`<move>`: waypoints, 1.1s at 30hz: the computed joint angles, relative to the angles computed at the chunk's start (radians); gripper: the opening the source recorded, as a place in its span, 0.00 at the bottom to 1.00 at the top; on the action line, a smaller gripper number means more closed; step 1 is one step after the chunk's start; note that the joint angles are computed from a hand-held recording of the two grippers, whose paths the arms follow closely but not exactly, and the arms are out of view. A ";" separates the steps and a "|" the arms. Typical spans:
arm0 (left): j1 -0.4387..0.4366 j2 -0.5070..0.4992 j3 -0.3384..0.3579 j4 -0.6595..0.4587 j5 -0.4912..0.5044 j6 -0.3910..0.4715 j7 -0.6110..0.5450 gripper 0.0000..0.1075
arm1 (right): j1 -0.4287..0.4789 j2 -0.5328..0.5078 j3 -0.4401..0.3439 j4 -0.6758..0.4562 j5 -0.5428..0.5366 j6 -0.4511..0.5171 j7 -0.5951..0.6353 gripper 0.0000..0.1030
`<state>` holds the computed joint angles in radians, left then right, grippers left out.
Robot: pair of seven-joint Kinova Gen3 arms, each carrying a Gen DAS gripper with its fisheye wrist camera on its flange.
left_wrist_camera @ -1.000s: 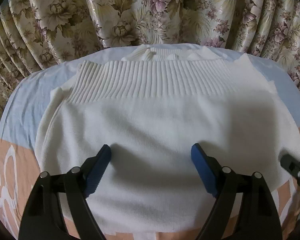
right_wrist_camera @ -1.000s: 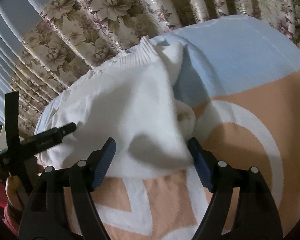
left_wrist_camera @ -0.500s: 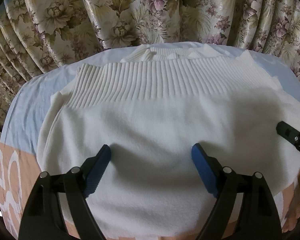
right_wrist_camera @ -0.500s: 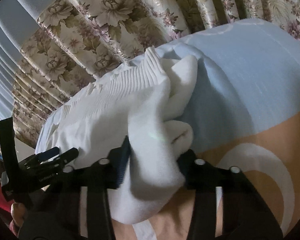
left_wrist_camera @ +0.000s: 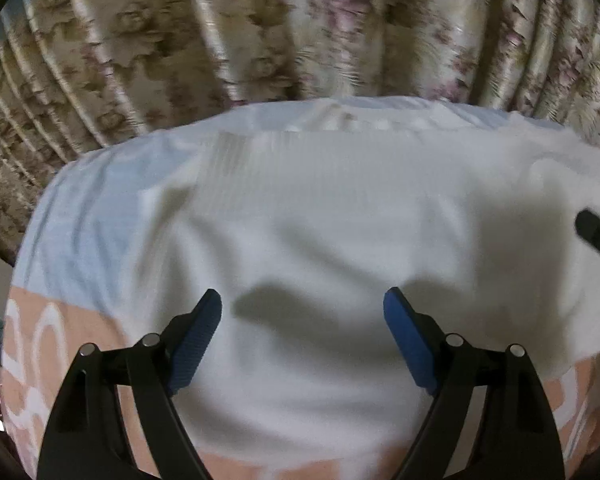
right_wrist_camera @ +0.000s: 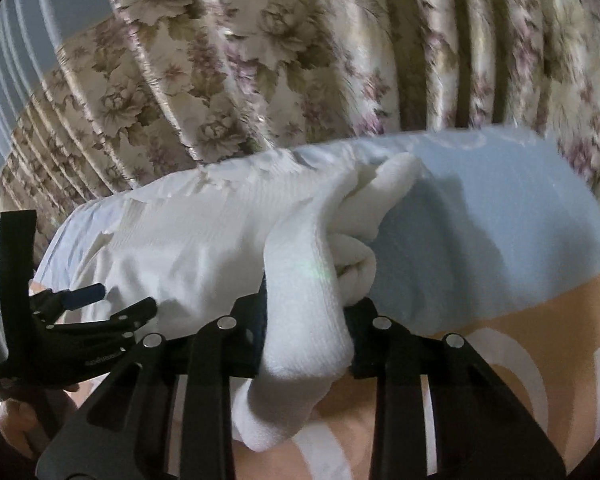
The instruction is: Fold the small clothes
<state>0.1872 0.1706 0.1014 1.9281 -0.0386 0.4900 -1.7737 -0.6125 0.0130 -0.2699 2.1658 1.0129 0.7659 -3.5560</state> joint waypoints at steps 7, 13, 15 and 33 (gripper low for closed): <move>-0.163 -0.032 -0.057 -0.037 0.046 0.002 -0.138 0.78 | -0.081 0.152 0.015 -0.251 -0.005 0.070 0.223 0.25; -0.293 -0.010 -0.074 -0.078 0.176 0.043 -0.285 0.78 | -0.083 0.313 0.049 -0.422 -0.121 -0.087 0.421 0.24; -0.320 -0.004 -0.075 -0.088 0.207 0.055 -0.321 0.78 | -0.082 0.361 0.042 -0.463 -0.176 -0.113 0.490 0.24; -0.312 -0.038 -0.051 -0.101 0.380 0.177 -0.485 0.78 | -0.118 0.074 0.105 -0.163 -0.177 -0.176 0.317 0.59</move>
<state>-0.1244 0.1327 0.0501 1.8275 0.3416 0.6668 -2.2591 -0.7307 0.0869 -0.1647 2.0028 0.8362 0.5901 -3.2392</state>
